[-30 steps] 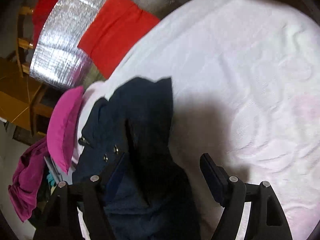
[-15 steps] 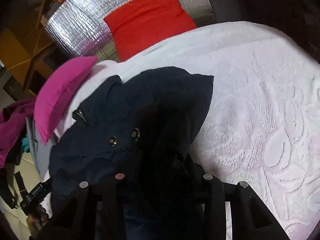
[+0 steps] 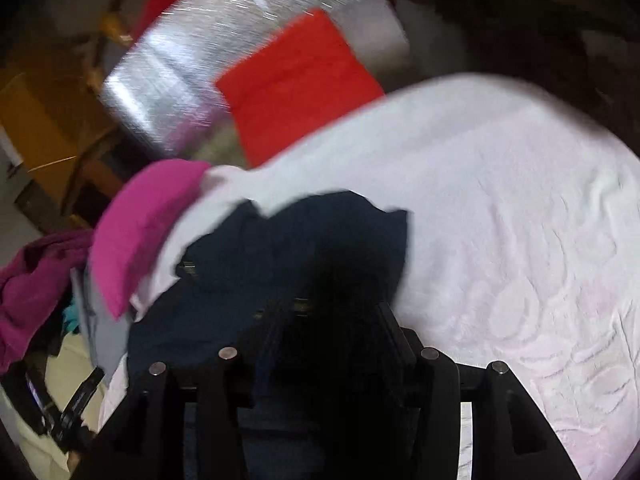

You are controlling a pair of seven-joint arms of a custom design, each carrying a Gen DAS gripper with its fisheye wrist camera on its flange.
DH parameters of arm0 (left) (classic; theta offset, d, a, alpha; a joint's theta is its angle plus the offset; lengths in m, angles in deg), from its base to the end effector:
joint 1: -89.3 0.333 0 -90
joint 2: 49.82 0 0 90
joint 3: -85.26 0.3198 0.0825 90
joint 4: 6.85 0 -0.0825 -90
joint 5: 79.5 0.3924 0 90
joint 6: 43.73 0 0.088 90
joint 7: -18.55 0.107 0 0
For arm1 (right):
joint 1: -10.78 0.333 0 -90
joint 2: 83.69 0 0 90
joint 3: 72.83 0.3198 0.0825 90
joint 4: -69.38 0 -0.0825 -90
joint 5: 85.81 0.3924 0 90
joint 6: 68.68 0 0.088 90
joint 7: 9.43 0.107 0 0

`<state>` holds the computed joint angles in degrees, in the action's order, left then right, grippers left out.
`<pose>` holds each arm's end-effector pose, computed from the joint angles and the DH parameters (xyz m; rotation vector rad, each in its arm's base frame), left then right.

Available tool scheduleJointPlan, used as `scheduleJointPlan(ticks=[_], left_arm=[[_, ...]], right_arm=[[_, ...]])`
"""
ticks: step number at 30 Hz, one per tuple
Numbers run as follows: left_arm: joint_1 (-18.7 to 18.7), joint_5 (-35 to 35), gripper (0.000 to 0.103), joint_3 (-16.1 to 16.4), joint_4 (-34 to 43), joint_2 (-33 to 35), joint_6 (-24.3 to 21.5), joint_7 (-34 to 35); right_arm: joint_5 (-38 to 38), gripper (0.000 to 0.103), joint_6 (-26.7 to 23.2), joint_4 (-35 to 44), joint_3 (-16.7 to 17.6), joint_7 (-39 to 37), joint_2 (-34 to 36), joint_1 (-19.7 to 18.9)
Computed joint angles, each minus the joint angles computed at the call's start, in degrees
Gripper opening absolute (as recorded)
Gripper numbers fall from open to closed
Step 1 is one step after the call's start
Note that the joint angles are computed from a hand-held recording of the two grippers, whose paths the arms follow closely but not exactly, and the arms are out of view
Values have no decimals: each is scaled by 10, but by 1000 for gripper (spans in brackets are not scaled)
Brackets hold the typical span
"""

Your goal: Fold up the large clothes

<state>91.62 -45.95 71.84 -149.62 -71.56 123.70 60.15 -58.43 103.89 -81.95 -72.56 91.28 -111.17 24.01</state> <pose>0.4553 -0.1318 0.5020 -1.7996 1.6149 -0.7804 0.4273 0.0680 0.4935 -1.2686 1.9091 -0.2879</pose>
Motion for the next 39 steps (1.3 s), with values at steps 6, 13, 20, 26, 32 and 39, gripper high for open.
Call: scheduleJointPlan(ticks=[6,13,20,26,32,39], left_arm=[[-43,-31,81,10,46,62,-105,56],[-75,-144,82,55,41,67,-111,136],[-33,-59,82,14,32,41,-75,73],[-10,55,82,-17,42,38,-70,8],[-12,100,82,-19,38,24,-70,-20],[-17,123,82,-19,41,25,-78,-40]], right_arm=[[85,44,-32,51,-63,-123,63,130],[49,43,-102,91,9,-89,127,64],[194,44,-54,105,-22,-234,116,127],[138,44,-92,124,25,-197,164,91],[161,44,-103,122,21,-209,144,85],[139,44,-106,116,21,-178,129,75]])
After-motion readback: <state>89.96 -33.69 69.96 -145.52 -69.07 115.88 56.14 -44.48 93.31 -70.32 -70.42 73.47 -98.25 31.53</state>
